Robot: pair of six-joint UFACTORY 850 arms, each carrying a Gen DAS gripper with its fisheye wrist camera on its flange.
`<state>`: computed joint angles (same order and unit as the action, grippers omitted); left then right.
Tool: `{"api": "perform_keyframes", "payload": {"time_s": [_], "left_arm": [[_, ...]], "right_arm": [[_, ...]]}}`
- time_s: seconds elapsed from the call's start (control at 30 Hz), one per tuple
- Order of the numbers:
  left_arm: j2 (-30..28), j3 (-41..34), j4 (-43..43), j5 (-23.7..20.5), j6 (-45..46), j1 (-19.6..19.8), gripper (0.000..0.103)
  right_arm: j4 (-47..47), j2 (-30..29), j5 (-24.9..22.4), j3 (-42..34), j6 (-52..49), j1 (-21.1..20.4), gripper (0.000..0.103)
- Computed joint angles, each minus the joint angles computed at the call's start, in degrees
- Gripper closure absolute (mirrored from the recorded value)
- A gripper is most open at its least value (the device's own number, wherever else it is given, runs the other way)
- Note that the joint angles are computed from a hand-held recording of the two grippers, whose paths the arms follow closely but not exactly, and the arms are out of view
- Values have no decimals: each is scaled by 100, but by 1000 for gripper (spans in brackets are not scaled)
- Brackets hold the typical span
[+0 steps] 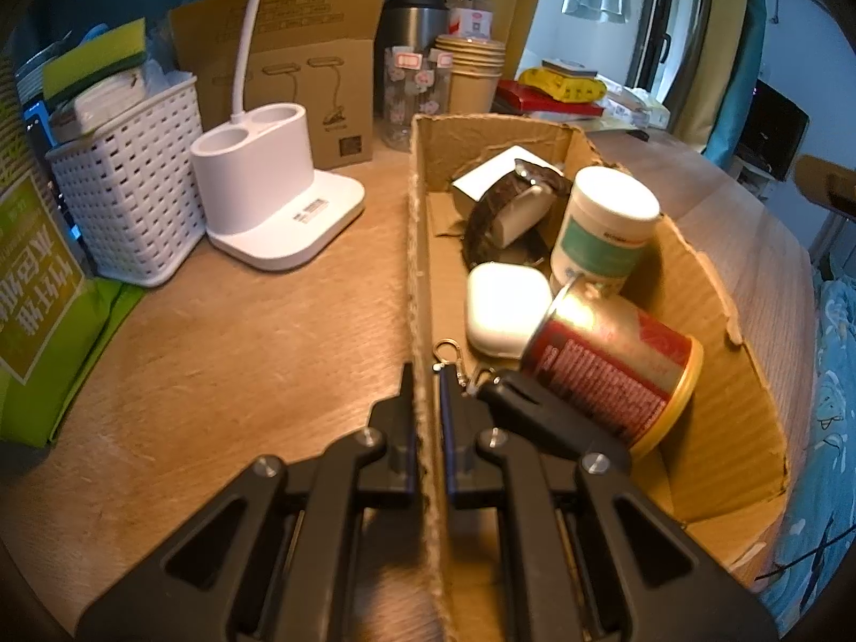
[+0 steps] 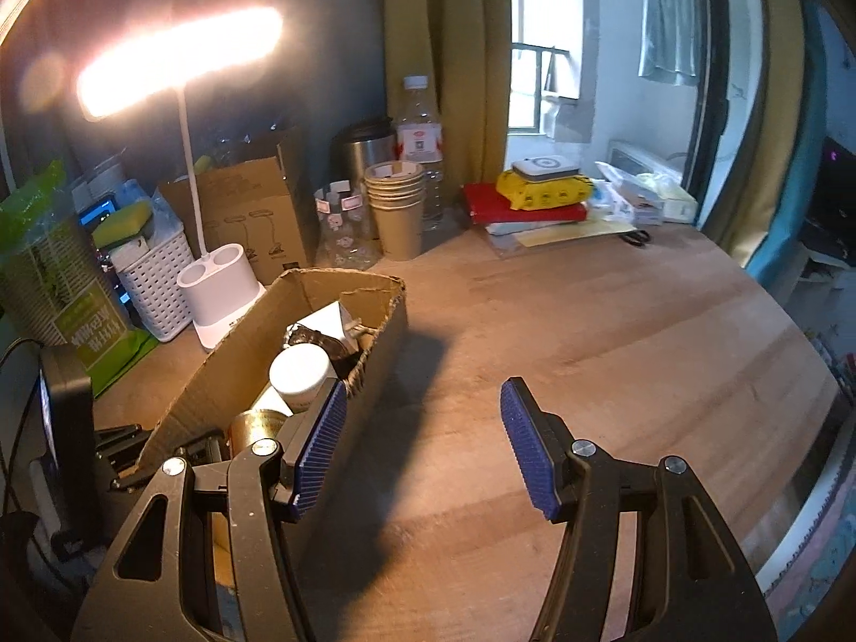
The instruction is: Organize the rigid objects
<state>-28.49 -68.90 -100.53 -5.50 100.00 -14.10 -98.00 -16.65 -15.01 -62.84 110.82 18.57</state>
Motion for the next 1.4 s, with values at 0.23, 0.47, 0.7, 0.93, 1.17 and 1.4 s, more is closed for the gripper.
{"api": "perform_keyframes", "payload": {"time_s": [0.23, 0.47, 0.7, 0.93, 1.17, 1.4], "left_arm": [[102, 99, -1085, -114, 1133, 25, 95], [229, 203, -1905, -88, 2027, 12, 95], [680, 580, -3783, -218, 3962, 3, 86], [1514, 1232, -5688, -667, 6063, -153, 69], [2305, 1708, -5105, -1174, 5420, -189, 32], [2830, 1963, -4886, -1319, 5259, -209, 8]], "right_arm": [[-301, 459, -307, 505, 521, 84, 40], [-387, 838, -592, 902, 838, 178, 40], [-384, 1155, -871, 1198, 999, 320, 40], [-388, 1570, -1241, 1489, 1124, 549, 40], [-373, 2020, -1641, 1781, 1229, 811, 39], [-316, 2389, -2087, 2007, 1274, 1079, 29]]}}
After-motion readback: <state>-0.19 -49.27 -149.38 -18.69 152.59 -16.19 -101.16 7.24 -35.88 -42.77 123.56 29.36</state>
